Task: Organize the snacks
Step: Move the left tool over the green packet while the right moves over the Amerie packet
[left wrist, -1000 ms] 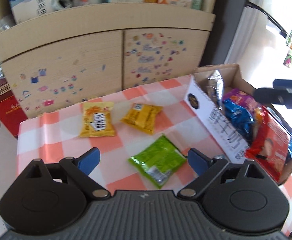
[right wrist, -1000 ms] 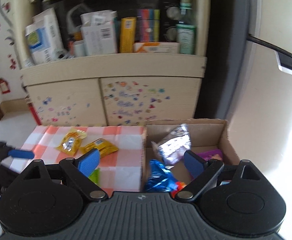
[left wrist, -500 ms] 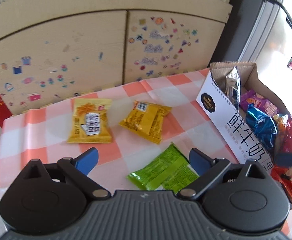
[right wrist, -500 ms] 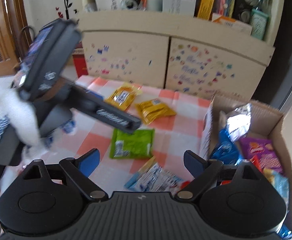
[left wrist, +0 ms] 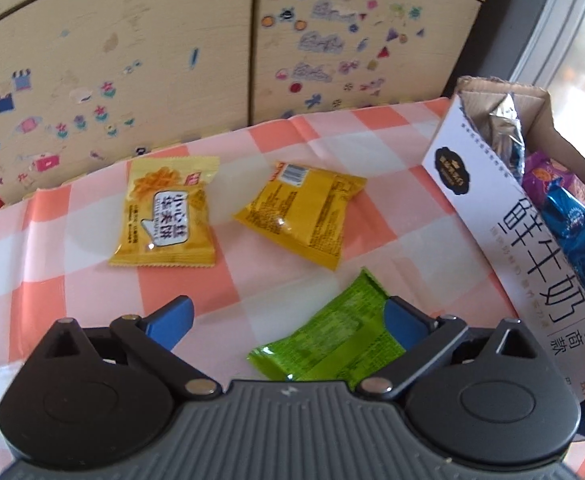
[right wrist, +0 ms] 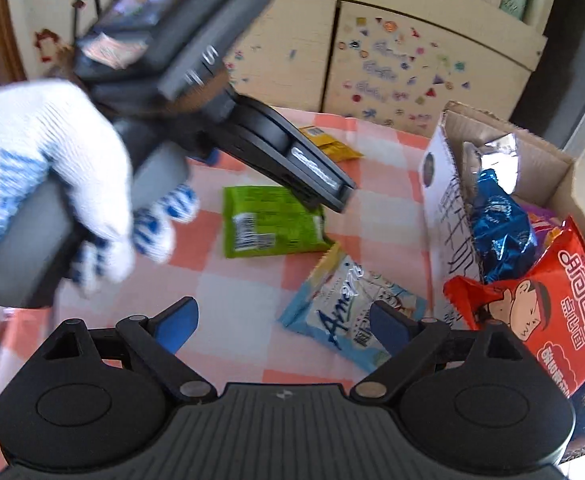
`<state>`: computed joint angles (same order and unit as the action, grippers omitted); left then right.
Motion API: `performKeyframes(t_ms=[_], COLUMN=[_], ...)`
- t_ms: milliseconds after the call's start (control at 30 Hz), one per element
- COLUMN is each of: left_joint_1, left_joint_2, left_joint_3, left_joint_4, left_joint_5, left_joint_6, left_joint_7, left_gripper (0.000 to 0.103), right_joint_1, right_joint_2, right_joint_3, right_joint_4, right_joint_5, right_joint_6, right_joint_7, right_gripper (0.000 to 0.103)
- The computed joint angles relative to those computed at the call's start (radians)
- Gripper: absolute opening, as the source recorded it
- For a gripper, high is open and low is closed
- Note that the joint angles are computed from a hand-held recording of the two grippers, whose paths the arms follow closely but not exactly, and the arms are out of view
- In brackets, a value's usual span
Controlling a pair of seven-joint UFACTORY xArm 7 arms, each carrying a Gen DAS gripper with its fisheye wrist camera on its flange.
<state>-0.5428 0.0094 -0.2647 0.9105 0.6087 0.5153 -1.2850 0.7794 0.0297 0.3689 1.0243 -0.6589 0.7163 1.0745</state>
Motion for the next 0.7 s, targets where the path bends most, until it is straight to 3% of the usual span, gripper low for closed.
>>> performKeyframes(t_ms=[333,533,700], left_joint_1=[0.036,0.067,0.095], left_joint_2=[-0.081,-0.128,-0.182], left_joint_3=[-0.011,-0.023,-0.027], left_joint_4=[-0.074,-0.105,-0.151], left_joint_5=[-0.063,-0.054,-0.086], left_joint_6=[0.033,0.099,0.122], left_joint_7=[0.05,0.034,0.039], left_gripper=[0.103,0.103,0.103], right_joint_1=[0.036,0.053,0.043], right_joint_2=[0.081,0.108,0.115], right_joint_3=[-0.022,-0.028,-0.015], right_joint_4=[0.042,0.065,0.055], right_joint_5=[-0.048,-0.014,0.109], right_joint_6=[0.039,-0.018,-0.171], right_joint_7=[0.082,-0.012,-0.235], right_gripper=[0.103,0.103,0.103])
